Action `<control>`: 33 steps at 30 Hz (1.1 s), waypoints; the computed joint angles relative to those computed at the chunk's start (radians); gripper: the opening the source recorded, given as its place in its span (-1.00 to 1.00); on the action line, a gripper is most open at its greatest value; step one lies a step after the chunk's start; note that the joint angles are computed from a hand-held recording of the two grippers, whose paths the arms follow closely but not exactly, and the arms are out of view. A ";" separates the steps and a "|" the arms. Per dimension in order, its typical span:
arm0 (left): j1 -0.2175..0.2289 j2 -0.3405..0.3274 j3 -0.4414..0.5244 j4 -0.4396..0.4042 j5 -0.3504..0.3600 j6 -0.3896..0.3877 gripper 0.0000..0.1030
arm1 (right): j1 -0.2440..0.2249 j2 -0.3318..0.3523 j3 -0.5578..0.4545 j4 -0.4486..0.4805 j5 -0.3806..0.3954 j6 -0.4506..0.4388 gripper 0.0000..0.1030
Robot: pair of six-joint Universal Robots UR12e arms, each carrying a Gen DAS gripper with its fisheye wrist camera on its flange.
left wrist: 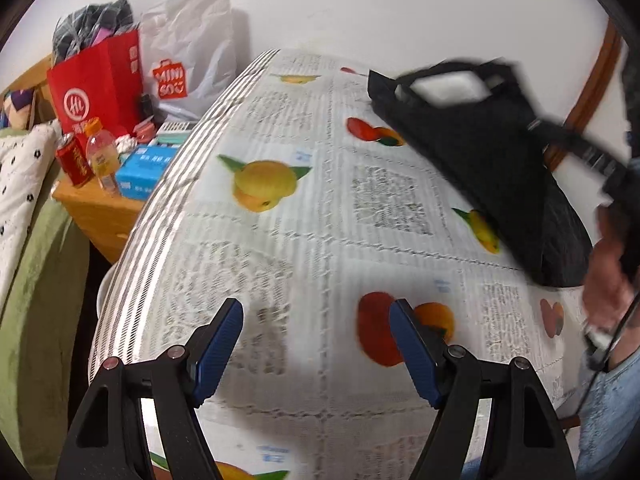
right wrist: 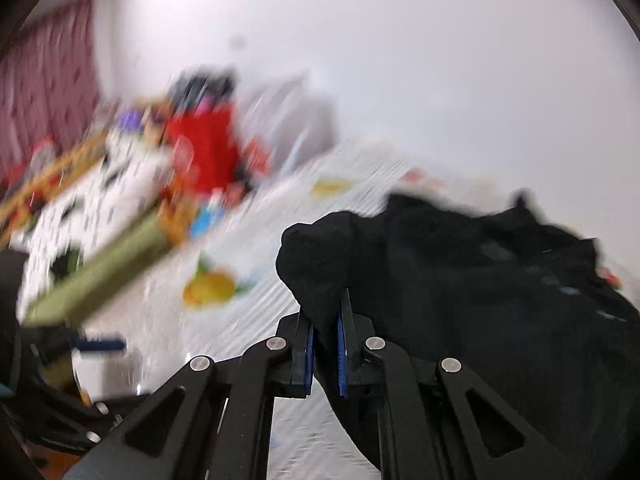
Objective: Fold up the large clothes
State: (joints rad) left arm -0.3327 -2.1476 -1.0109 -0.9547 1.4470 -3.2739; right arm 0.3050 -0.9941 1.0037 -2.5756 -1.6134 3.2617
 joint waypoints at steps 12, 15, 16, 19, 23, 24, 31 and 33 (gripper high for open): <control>-0.070 -0.069 0.126 0.004 -0.025 0.088 0.43 | -0.143 -0.218 0.369 -0.241 -0.138 0.383 -0.85; -0.089 -0.090 0.157 0.002 -0.050 0.106 0.43 | -0.172 -0.250 0.436 -0.210 -0.139 0.461 -0.85; -0.094 -0.097 0.165 0.002 -0.060 0.117 0.43 | -0.176 -0.257 0.454 -0.201 -0.135 0.475 -0.85; -0.114 -0.122 0.199 -0.022 -0.072 0.138 0.43 | -0.191 -0.271 0.497 -0.158 -0.123 0.491 -0.76; -0.138 -0.158 0.252 -0.065 -0.093 0.176 0.43 | -0.185 -0.307 0.557 -0.147 -0.182 0.446 -0.70; -0.145 -0.167 0.266 -0.071 -0.094 0.183 0.43 | -0.184 -0.312 0.565 -0.141 -0.199 0.428 -0.67; -0.185 -0.224 0.344 -0.094 -0.101 0.211 0.42 | -0.215 -0.348 0.615 -0.047 -0.288 0.343 -0.42; -0.190 -0.241 0.370 -0.112 -0.108 0.205 0.39 | -0.229 -0.352 0.620 -0.021 -0.268 0.321 -0.41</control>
